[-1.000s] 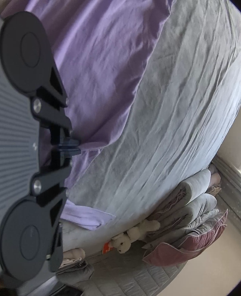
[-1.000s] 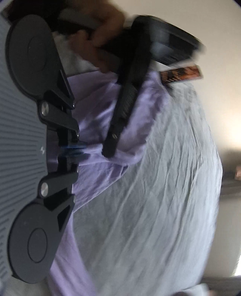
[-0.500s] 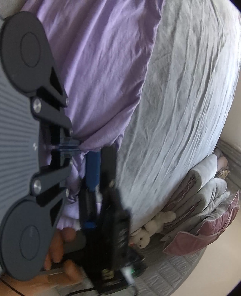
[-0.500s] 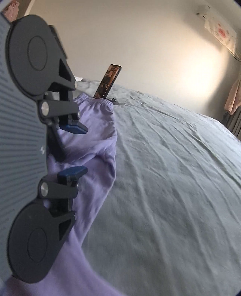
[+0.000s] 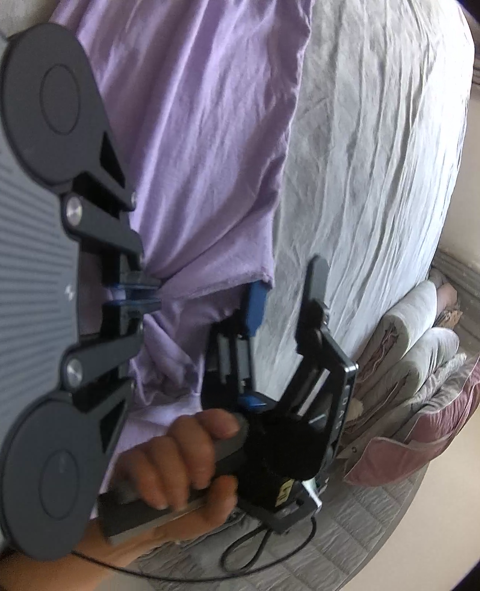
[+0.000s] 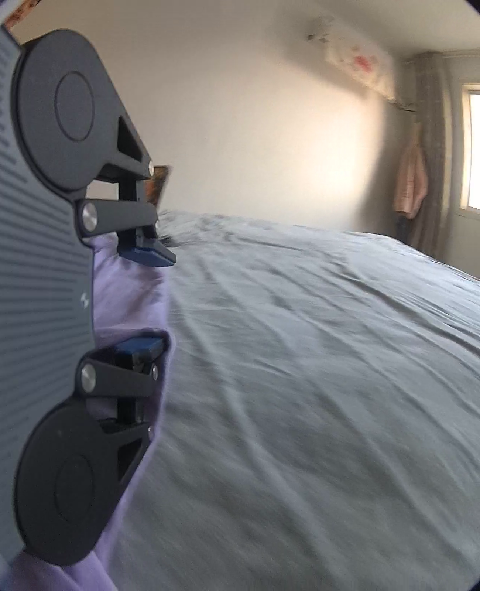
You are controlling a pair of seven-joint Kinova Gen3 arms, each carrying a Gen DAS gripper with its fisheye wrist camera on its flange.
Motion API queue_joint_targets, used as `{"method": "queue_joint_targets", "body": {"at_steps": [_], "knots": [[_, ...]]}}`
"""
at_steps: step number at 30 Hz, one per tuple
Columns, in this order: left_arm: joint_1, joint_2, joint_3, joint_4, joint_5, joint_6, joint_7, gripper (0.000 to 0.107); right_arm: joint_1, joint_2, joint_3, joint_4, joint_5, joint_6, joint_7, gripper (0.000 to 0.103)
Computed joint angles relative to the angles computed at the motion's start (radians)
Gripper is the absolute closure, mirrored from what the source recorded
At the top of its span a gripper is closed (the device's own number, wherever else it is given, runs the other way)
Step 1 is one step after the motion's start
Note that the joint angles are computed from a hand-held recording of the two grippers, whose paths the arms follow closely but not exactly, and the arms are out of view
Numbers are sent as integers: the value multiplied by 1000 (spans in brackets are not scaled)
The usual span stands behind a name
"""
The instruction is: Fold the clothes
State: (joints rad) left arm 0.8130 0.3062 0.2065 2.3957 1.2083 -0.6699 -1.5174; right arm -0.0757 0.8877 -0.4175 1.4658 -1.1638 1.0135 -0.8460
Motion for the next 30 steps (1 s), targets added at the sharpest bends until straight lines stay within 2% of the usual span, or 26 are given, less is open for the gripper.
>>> {"method": "queue_joint_targets", "body": {"at_steps": [5, 7, 10, 12, 14, 16, 18, 20, 22, 26, 28, 30], "knots": [[0, -9, 1, 4, -6, 9, -28, 97, -11, 4, 8, -14, 20, 1, -12, 60], [1, -10, 1, 4, -4, 7, -32, 96, -26, -14, 16, -25, 63, 7, -6, 62], [1, -12, 0, -3, 8, 15, -69, 94, -62, -33, 32, -70, 176, 25, -32, 73], [0, -13, -1, -10, 24, 26, -116, 94, -55, -39, 5, -83, 239, 11, -49, 82], [-4, -17, -1, -20, 48, 49, -184, 94, -49, -69, -3, -45, 238, -57, -14, 97], [-9, -22, 0, -29, 74, 72, -252, 94, -47, -107, 16, 8, 173, -138, 67, 99], [-19, -29, 3, -34, 87, 91, -298, 94, -57, -129, 27, 47, 112, -219, 148, 99], [-29, -35, 6, -33, 83, 107, -320, 94, -56, -144, 6, 91, 85, -301, 230, 99], [-35, -42, 7, -32, 87, 121, -346, 94, -40, -167, -39, 146, 72, -382, 311, 99], [-25, -39, 16, -51, 159, 107, -428, 94, -2, -206, -135, 231, 23, -540, 474, 98], [-21, -36, 27, -56, 185, 90, -448, 93, 32, -208, -162, 247, 16, -562, 510, 93], [-16, -33, 38, -55, 188, 70, -439, 89, 61, -213, -158, 239, 38, -528, 496, 92]]}}
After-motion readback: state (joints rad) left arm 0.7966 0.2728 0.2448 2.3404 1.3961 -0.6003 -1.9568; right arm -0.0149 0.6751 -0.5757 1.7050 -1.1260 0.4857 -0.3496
